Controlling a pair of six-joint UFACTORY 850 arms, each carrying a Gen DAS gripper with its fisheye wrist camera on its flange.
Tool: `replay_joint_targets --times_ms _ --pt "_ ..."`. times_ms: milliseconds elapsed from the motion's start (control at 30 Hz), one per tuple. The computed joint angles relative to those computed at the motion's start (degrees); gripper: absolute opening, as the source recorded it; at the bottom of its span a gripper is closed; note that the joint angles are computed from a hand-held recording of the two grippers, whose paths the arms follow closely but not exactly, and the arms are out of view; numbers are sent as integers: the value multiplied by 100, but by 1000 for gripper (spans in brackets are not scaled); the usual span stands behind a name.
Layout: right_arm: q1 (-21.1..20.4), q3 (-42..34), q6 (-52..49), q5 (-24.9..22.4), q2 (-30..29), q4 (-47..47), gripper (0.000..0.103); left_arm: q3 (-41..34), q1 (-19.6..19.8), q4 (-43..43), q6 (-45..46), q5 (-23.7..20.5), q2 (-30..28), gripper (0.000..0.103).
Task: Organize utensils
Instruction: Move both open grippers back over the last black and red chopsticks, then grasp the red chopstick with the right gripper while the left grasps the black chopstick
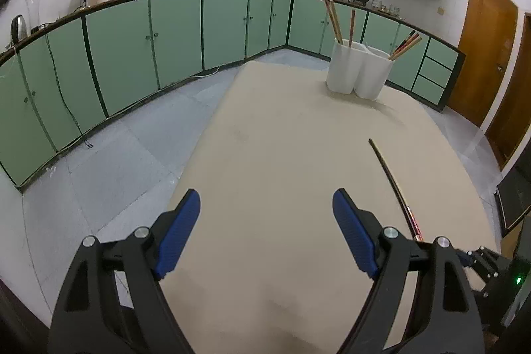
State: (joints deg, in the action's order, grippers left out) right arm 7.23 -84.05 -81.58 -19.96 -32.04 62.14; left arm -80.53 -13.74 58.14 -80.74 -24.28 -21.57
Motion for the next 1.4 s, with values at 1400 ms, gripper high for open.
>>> replay_joint_targets --times_ms 1400 --pt "-631 -333 528 472 -316 564 9 -1652 -1041 -1953 2441 312 -1690 80"
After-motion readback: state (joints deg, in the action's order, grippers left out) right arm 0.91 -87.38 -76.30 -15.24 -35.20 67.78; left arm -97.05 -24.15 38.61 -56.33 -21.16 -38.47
